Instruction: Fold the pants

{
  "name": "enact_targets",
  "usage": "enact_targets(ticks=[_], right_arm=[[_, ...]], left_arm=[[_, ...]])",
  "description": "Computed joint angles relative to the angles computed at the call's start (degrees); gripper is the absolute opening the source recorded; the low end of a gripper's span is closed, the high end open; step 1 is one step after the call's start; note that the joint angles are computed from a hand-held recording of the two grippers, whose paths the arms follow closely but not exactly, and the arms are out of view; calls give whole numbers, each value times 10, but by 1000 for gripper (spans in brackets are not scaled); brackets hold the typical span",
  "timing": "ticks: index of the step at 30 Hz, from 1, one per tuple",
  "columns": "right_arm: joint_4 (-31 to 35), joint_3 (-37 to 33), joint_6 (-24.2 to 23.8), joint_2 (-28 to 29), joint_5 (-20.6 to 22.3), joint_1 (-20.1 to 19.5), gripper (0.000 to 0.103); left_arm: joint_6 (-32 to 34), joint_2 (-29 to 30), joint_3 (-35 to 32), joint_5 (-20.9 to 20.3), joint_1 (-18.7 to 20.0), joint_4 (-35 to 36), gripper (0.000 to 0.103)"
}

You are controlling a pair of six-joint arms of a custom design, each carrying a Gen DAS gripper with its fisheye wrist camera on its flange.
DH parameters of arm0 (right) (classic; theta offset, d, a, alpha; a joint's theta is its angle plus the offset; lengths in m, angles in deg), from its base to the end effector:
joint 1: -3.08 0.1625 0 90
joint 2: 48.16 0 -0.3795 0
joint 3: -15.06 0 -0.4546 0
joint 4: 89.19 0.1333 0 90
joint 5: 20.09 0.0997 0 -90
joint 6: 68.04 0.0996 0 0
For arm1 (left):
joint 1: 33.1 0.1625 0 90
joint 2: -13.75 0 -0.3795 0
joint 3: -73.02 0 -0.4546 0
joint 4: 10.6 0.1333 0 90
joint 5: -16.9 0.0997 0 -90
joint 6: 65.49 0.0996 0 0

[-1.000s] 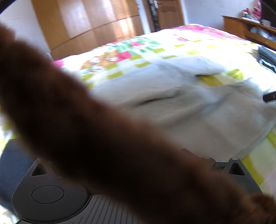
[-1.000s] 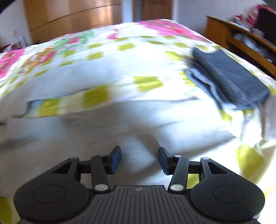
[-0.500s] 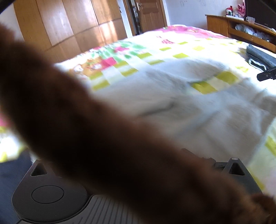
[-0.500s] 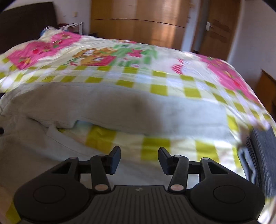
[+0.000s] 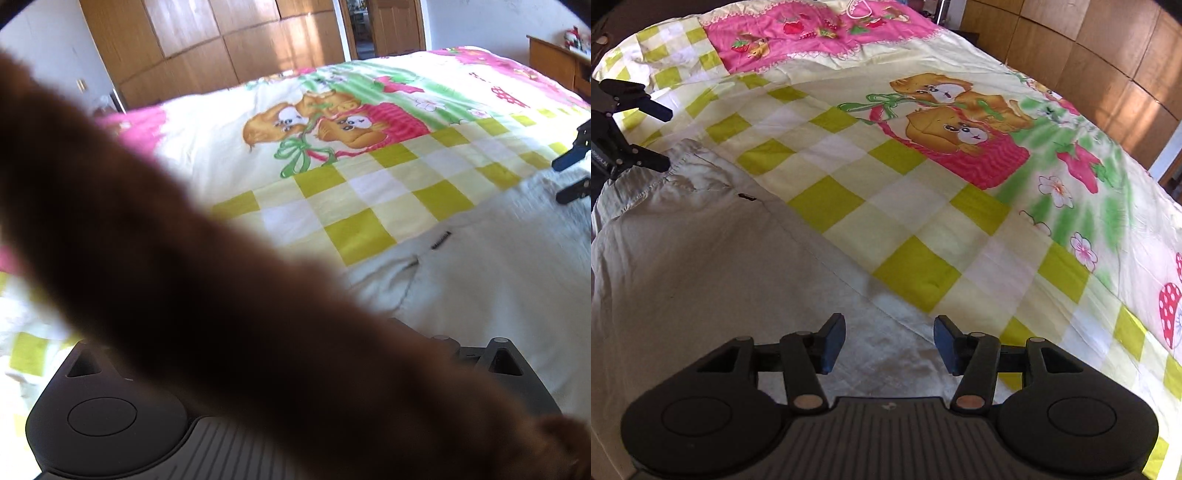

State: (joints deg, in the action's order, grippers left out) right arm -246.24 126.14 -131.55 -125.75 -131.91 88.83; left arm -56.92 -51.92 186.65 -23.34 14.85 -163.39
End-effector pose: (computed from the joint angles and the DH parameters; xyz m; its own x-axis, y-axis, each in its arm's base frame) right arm 0.0519 -0.6004 0.2604 -0.4614 -0.6217 0.6329 -0.7874 0.6156 0.0306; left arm -0.2288 -0.5662 0.1340 -0.5072 0.3913 -0.7678 0.7312 0.6670 -0.1431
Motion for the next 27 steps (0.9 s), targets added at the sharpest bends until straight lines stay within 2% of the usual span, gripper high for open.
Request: enact_targets(ticks=[2, 5, 7, 8, 9, 10, 12, 13, 14, 17, 20, 24, 27], right_arm=[[17, -20, -11, 17, -21, 4, 70], [46, -50, -18, 49, -68, 6, 70], [48, -60, -12, 64, -77, 2, 70], [40, -59, -10, 66, -71, 0, 67], [35, -57, -4, 65, -61, -2, 55], [28, -53, 3, 64, -55, -3, 48], [-9, -41, 2, 64, -59, -1, 20], [-23, -34, -2, 63, -59, 0, 20], [-39, -26, -6, 61, -60, 2, 20], [-77, 0, -12, 44, -51, 5, 19], [-104, 33, -16, 9, -37, 12, 19], [-115, 78, 2, -63, 0, 26, 19], [-117, 133, 14, -148, 32, 40, 19]], left_arm=[[-23, 13, -30, -46, 24, 31, 101], [-32, 36, -57, -57, 42, 63, 97], [-47, 44, -69, -67, 51, 86, 91], [-52, 49, -74, -67, 54, 100, 88], [-54, 52, -77, -63, 54, 109, 88], [-47, 54, -77, -59, 54, 108, 83], [-34, 52, -72, -55, 52, 95, 61], [-37, 49, -71, -53, 51, 93, 40], [-40, 47, -71, -60, 52, 94, 29], [-32, 44, -63, -64, 48, 76, 18], [-17, 44, -49, -46, 34, 60, 13], [-12, 14, -19, -43, 15, 25, 12], [-7, -30, 19, -48, -9, -16, 12]])
